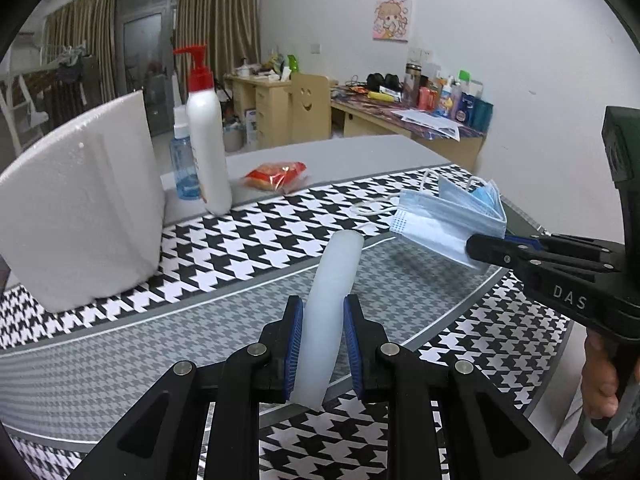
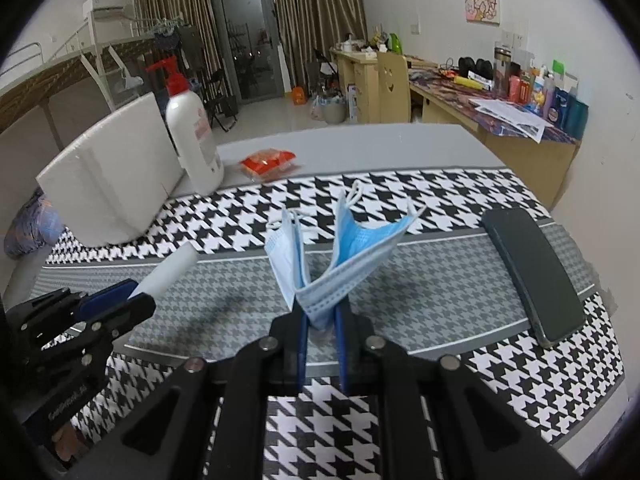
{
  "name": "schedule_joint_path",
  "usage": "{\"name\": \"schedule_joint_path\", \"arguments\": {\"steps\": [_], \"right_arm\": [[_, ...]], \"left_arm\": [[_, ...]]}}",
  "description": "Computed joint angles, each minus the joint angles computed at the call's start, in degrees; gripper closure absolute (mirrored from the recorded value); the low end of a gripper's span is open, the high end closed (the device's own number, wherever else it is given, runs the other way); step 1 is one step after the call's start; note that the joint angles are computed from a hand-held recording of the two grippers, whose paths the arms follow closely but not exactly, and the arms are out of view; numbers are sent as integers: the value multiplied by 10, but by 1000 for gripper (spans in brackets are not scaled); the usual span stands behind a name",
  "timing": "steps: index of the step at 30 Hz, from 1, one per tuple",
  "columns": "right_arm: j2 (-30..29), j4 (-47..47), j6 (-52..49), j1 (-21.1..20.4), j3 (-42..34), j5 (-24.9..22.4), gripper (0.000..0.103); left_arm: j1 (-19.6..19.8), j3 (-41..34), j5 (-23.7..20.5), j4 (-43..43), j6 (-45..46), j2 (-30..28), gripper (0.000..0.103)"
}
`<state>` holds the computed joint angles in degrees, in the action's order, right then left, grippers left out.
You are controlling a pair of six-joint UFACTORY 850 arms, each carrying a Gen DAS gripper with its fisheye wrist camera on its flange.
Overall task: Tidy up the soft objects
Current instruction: 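Lift the foam tube and face masks off the table with both grippers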
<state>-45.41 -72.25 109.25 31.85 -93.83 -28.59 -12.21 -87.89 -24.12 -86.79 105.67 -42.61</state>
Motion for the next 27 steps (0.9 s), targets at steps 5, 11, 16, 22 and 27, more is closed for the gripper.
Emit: {"name": "schedule_joint_path", "arguments": {"steps": [5, 11, 16, 22, 27], "right_arm": [[8, -33, 23, 10, 7, -12, 87], [25, -69, 61, 18, 22, -28, 87], [33, -85, 79, 25, 27, -41, 87], [37, -110, 102, 29, 26, -48, 87], [34, -115, 100, 33, 16, -51, 87]], "left_arm": [[2, 18, -7, -35, 42, 18, 80], [3, 25, -5, -70, 74, 32, 80], [6, 28, -5, -89, 93, 41, 80], [9, 31, -7, -109, 120, 48, 80], [12, 29, -4, -122, 131, 49, 80]]}}
